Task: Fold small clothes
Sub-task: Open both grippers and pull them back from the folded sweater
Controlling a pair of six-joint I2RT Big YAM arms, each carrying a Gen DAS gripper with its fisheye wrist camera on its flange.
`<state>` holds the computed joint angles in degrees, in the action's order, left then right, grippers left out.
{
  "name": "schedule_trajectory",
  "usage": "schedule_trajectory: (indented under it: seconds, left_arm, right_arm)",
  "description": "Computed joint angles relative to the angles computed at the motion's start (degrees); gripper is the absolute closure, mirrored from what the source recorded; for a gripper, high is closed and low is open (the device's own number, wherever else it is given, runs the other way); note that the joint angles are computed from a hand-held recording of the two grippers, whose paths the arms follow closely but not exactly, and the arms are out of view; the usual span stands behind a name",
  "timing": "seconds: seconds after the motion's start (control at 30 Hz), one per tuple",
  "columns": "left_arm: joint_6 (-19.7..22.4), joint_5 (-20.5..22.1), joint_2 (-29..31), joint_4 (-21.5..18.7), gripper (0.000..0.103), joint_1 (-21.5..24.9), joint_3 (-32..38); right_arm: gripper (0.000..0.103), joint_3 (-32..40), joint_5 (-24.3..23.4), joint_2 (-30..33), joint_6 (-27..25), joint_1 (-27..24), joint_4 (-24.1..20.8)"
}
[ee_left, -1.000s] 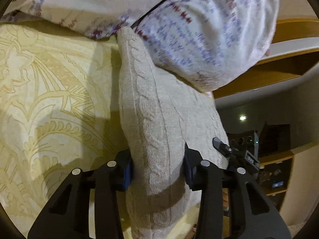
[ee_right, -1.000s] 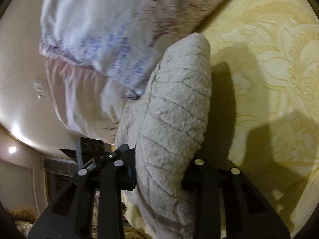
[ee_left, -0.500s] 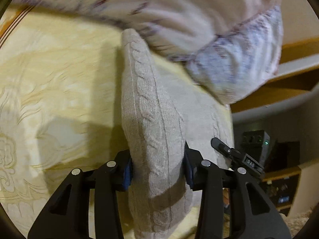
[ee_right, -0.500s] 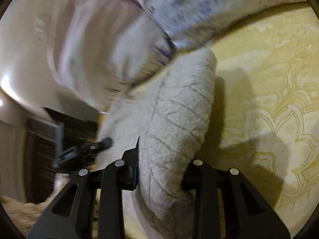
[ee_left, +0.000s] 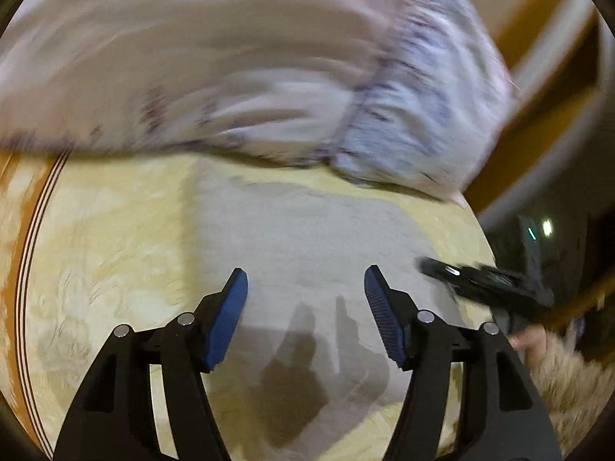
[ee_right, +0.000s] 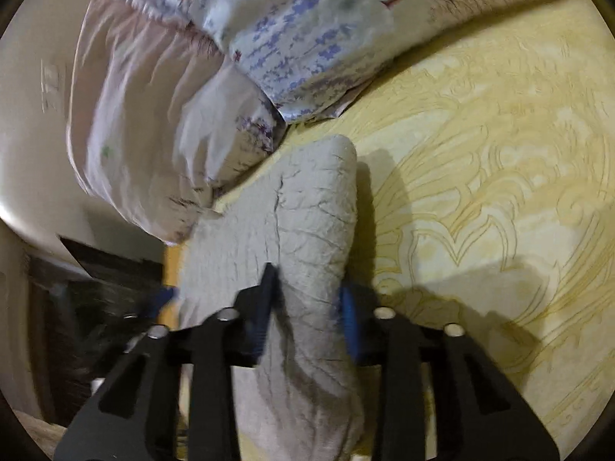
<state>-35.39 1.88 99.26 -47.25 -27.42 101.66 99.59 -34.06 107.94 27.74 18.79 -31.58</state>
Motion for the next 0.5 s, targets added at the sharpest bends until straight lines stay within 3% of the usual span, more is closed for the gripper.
schedule_trajectory:
  seconds: [0.07, 0.17, 0.23, 0.3, 0.33, 0.37, 0.4, 0.5]
  left_arm:
    - [3.82, 0.52, 1.82, -1.96, 0.038, -1.12, 2.68]
    - [4.8, 0.94, 5.4, -6.49, 0.038, -1.84, 6.59]
    - [6.66, -1.4, 7.08, -8.94, 0.038, -2.48, 8.28]
    - [9.3, -4.54, 8.73, -10.5, 0.037, -3.26, 10.25]
    - [9.69, -5.28, 8.82, -10.6, 0.037, -3.49, 10.29]
    - [9.15, -5.52, 8.54, -10.67, 0.037, -3.51, 10.18]
    - [8.2, -5.38, 7.73, -10.03, 0.037, -3.44, 9.33]
    - [6.55, -7.26, 4.29, -7.13, 0.036, -3.66, 5.28]
  right_arm:
    - [0.091, 1.23, 4.01, 0.35, -1.7, 0.25, -2.44]
    - [0.092, 3.81, 8.24, 1.86, -2.67, 0.67, -5.21]
    - [0.091, 4.94, 9.3, 2.63, -3.69, 0.83, -6.42]
    - [0.085, 6.18, 11.42, 2.77, -5.19, 1.27, -8.53]
    - [0.076, 6.26, 13.27, 2.47, -6.01, 1.61, -8.9]
    - [0.067, 4.98, 15.41, 1.24, -6.91, 1.9, -7.94]
    - [0.067, 1.82, 18.3, -1.32, -8.18, 2.38, -4.74]
    - [0.067, -7.48, 17.73, -7.98, -12.39, 3.1, 5.32]
